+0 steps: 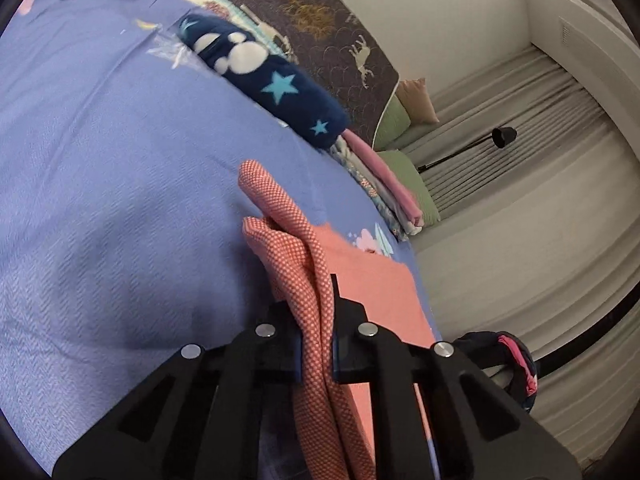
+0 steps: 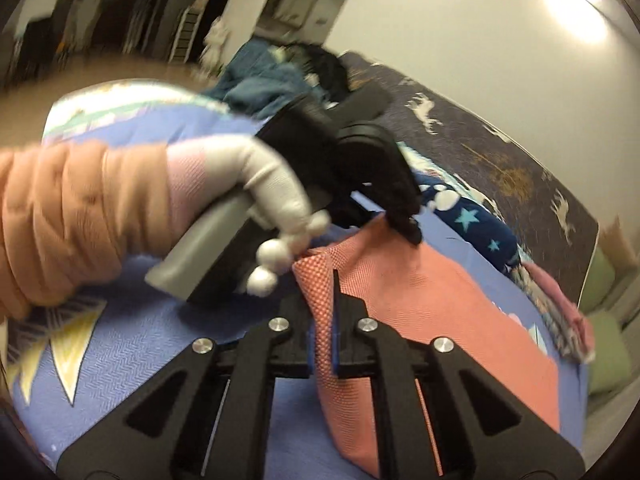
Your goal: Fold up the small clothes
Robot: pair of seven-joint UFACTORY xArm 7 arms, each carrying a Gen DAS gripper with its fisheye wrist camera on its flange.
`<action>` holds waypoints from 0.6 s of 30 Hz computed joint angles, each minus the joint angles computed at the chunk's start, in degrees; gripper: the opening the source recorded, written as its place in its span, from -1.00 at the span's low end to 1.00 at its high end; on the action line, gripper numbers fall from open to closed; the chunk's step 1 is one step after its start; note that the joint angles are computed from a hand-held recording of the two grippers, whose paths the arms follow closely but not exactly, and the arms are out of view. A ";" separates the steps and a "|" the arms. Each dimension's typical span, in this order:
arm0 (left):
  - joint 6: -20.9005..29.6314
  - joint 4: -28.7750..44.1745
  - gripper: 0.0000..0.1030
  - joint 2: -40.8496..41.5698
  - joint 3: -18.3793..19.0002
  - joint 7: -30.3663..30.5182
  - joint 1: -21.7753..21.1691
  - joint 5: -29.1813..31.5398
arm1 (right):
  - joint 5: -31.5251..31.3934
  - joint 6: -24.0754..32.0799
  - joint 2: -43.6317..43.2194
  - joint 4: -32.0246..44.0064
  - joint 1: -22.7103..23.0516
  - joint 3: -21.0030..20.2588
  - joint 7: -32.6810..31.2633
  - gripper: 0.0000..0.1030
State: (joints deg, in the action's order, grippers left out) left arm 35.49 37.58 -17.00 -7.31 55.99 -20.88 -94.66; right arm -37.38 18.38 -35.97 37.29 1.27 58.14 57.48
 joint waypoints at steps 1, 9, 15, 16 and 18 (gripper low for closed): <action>-1.10 0.56 -0.82 -0.50 -0.77 -0.50 -0.33 0.68 | 0.91 -0.75 -0.88 -1.35 1.96 -2.47 0.13 -0.91; -7.68 7.35 -0.82 0.31 -4.44 -9.36 -5.15 9.12 | 8.32 -1.61 -14.85 -12.62 14.70 -17.45 -0.09 -0.91; -14.49 15.12 -0.82 6.69 -7.65 -18.55 -10.66 19.08 | 13.76 3.28 -29.04 -21.32 21.75 -24.63 -2.38 -0.91; -15.21 16.19 -0.82 7.78 -7.91 -20.02 -11.52 20.78 | 14.78 4.54 -31.81 -23.01 23.06 -25.79 -2.66 -0.91; -16.57 18.97 -0.82 10.81 -8.86 -24.42 -13.03 26.01 | 16.92 7.46 -37.48 -26.42 25.98 -28.48 -3.42 -0.91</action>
State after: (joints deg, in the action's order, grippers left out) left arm 18.92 56.55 -6.18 -16.17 31.58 -33.91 -68.65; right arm -20.46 25.84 -73.45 10.86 27.26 29.66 54.06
